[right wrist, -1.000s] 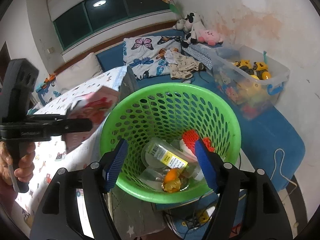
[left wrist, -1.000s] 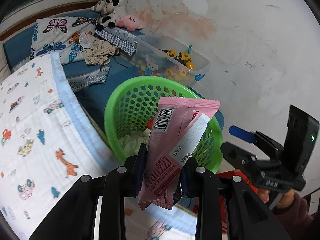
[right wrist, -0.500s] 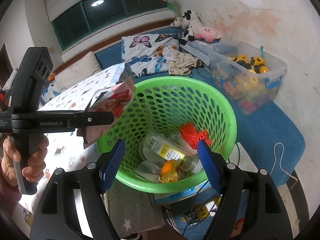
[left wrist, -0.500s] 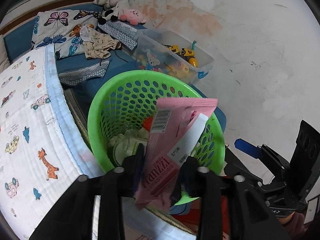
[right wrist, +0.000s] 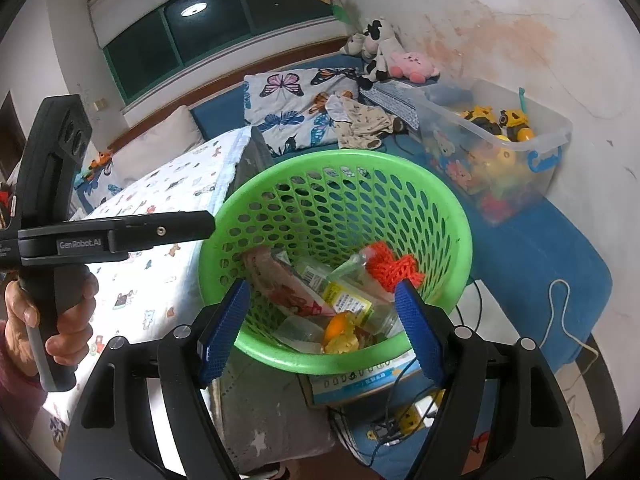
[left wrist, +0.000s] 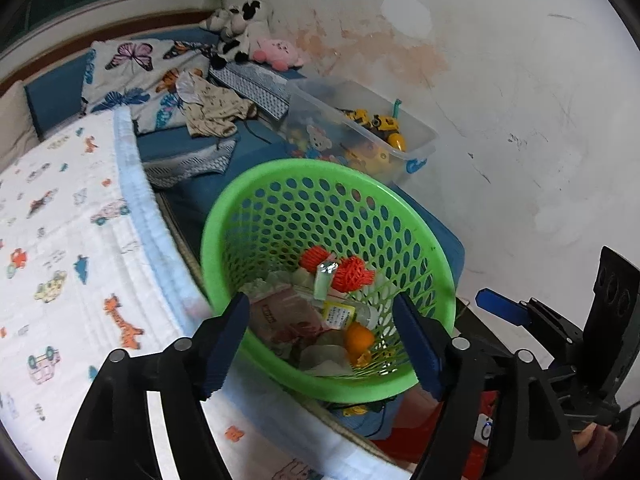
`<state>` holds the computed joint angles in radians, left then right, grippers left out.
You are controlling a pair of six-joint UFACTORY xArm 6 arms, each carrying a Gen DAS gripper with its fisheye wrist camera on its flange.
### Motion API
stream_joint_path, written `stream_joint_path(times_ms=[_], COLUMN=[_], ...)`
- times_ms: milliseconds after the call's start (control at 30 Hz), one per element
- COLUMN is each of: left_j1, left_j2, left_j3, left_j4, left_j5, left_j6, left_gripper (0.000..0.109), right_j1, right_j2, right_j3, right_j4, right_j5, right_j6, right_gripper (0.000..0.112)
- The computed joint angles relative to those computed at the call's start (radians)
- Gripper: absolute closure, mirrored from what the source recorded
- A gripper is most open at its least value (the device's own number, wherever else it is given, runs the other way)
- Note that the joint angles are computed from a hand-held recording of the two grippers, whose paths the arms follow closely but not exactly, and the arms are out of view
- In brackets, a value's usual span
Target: Collect trash
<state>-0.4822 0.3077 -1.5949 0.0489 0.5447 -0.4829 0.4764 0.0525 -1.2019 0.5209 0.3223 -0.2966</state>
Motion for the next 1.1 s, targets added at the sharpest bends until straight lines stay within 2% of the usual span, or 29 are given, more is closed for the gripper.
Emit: stream_joint_path(times_ms=[233, 433, 767, 1100], left_j1=[0.006, 0.011, 0.021, 0.009], left_j2=[-0.136, -0.262, -0.465, -0.628], left_j3=[0.151, 0.28, 0.47, 0.602], left_j4=[0.193, 0.38, 0.567, 0.654], left_j5=[-0.04, -0.019, 0.09, 0.202], left_j6=[-0.17, -0.343, -0.564, -0.672], left_gripper=[0.023, 0.015, 0.013, 0.013], right_j1=[0.025, 0.054, 0.125, 0.19], right_j2=[-0.016, -0.031, -0.038, -0.038], right_j3=[0.012, 0.022, 0.042, 0.038], right_j4=[0.012, 0.011, -0.129, -0.213], right_j5=[-0.006, -0.006, -0.015, -0.016], right_j6=[0.0, 0.016, 0.142, 0.217], right_gripper=[0.034, 0.031, 0.027, 0.025])
